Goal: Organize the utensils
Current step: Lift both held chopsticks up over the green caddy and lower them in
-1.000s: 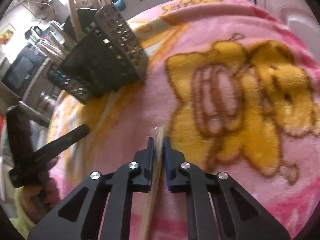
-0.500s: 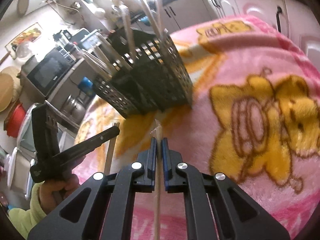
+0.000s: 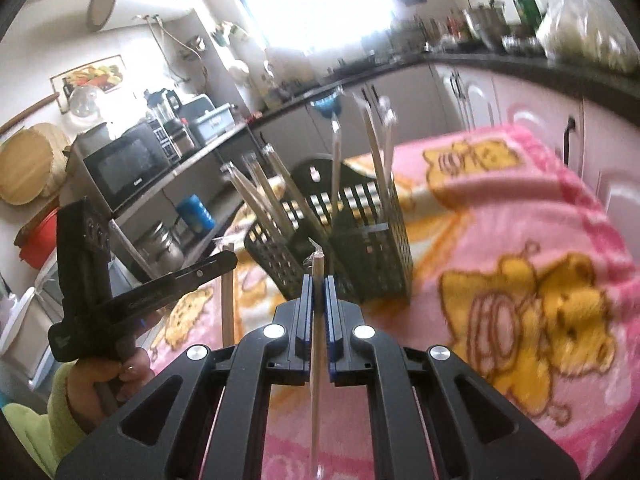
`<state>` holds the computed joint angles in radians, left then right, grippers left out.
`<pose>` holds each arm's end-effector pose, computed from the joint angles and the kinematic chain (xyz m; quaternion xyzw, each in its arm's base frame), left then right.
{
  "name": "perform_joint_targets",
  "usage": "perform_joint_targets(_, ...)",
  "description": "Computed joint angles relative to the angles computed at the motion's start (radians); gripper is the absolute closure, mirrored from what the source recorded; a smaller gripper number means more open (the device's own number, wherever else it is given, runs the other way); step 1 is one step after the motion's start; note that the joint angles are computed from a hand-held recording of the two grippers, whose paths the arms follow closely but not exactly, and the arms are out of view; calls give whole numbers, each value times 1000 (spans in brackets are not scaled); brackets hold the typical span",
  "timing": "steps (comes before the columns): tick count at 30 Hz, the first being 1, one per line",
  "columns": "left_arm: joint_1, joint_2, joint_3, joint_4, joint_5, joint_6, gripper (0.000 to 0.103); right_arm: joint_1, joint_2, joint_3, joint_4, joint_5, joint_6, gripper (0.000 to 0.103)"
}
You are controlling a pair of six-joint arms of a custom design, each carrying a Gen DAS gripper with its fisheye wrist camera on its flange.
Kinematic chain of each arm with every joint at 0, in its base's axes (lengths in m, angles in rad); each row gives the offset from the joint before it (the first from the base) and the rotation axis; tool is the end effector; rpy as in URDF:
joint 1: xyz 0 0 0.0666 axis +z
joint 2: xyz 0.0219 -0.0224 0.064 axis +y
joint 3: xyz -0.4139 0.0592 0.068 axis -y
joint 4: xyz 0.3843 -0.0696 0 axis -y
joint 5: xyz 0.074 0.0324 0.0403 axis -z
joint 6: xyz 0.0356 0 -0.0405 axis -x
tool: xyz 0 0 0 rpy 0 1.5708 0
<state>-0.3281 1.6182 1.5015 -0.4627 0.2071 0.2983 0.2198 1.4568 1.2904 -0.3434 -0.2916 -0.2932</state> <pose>0.5486 -0.1949 0.4363 0.0622 0.8741 -0.2323 0.4221 0.5011 0.1220 0.4330 -0.0421 0.8555 0.2482 0.4524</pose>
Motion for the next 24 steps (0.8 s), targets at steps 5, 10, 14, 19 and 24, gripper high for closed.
perform_joint_targets(5, 7, -5, 18, 21, -4, 3, 102, 0, -12, 1, 54, 20, -5, 97)
perform_joint_targets(10, 16, -7, 49, 39, -7, 4, 102, -5, -18, 5, 94, 31, -13, 97)
perform_joint_targets(14, 22, -6, 83, 60, -13, 5, 102, -14, -27, 19, 131, 46, -21, 97)
perform_joint_targets(19, 26, 12, 148, 82, -30, 11, 102, -28, -22, 54, 146, 63, -30, 97)
perform_joint_targets(24, 23, 36, 212, 123, -64, 45, 102, -42, -3, 101, 151, 87, -38, 97)
